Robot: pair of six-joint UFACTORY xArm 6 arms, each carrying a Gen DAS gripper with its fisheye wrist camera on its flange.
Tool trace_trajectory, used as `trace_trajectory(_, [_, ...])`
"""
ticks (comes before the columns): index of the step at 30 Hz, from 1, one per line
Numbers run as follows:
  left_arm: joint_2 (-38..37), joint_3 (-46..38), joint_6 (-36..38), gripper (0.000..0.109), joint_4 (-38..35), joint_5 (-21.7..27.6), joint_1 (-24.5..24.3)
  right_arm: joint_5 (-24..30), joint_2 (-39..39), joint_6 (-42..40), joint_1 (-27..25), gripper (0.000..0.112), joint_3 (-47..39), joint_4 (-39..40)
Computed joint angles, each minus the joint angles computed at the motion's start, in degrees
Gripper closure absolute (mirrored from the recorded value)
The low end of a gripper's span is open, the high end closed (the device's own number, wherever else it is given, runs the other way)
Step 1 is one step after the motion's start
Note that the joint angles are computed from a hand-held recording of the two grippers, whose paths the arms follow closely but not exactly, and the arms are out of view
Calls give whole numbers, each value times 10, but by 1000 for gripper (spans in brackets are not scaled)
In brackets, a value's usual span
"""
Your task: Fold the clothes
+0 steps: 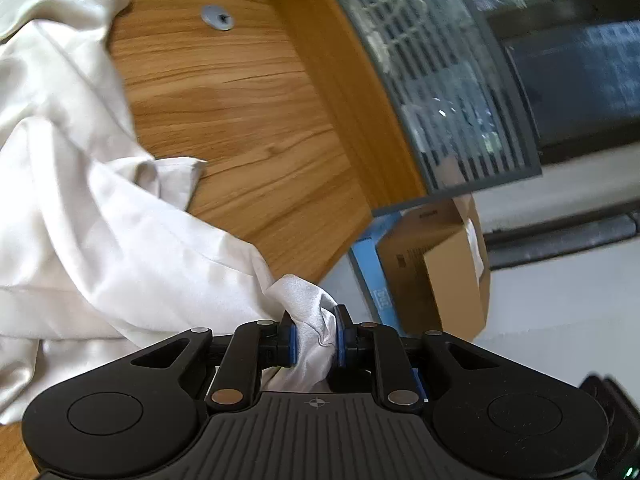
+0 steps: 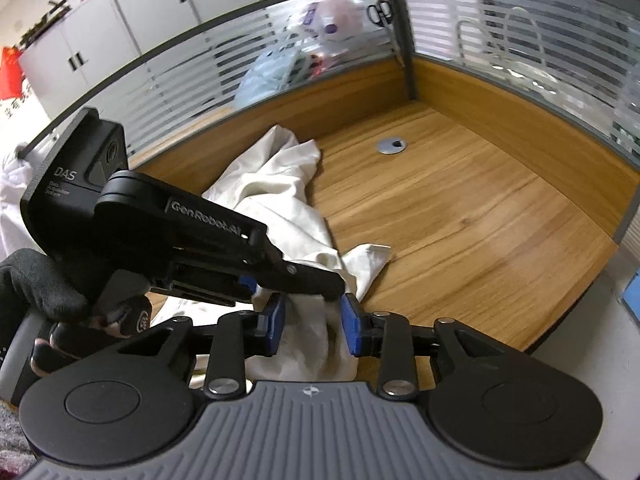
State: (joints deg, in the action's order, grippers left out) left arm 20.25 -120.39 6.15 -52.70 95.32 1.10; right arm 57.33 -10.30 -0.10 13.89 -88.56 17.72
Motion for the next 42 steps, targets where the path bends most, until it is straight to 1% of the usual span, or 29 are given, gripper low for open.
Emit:
trace_trajectory(1, [-3,3,0,88,0,-3,0,7,3,6,1,92,-5,-4])
trace_trajectory(4, [-1,3,-14,86,2,-4,1,12,4,14,4,104,-5,-5])
trace_trajectory(5, [0,2,-21,81,6,-6,0,4,-2,18,6,106,4,-6])
trace_trajectory(7, [2,0,-27,76,14,-10,0,-9,-11,21,9,106,16,-3])
trace_trajectory(11, [12,-9,-26,75,23,-14,-1,-35,-29,27,16,107,37,4])
trace_trajectory(12, [13,-9,-31,79,25,-16,-1,-41,-33,32,19,107,40,-2])
trace_trajectory(13, [15,-9,-37,86,27,-19,-2,-46,-37,37,21,107,43,-10])
trace_trajectory(15, [12,-1,-54,90,34,-31,-3,-60,-47,55,24,108,52,-27])
trace_trajectory(17, [5,13,-75,100,46,-50,-3,-76,-56,77,25,109,61,-44])
trace_trajectory(19, [-4,33,-95,100,52,-74,-1,-92,-67,97,24,109,71,-60])
trace_trajectory(24, [-12,52,-115,101,48,-105,1,-136,-93,129,24,110,104,-79])
trace_trajectory(26, [-10,57,-135,101,29,-110,5,-121,-90,102,24,109,102,-59])
trace_trajectory(28, [-2,54,-156,101,4,-104,13,-81,-84,48,17,109,90,-11])
trace_trajectory(30, [3,50,-159,101,-9,-101,18,-41,-81,5,5,108,82,34])
trace_trajectory(32, [9,42,-151,101,-21,-94,21,-14,-83,-14,-10,103,82,64])
trace_trajectory(33, [9,42,-148,101,-24,-92,22,-4,-83,-18,-16,103,81,74])
trace_trajectory(35, [14,36,-142,101,-34,-85,24,-4,-87,-11,-23,103,86,75])
trace_trajectory(40, [21,27,-139,101,-50,-58,29,-45,-97,30,-36,103,104,78])
trace_trajectory(42, [24,26,-148,101,-58,-45,30,-51,-89,40,-33,101,99,62])
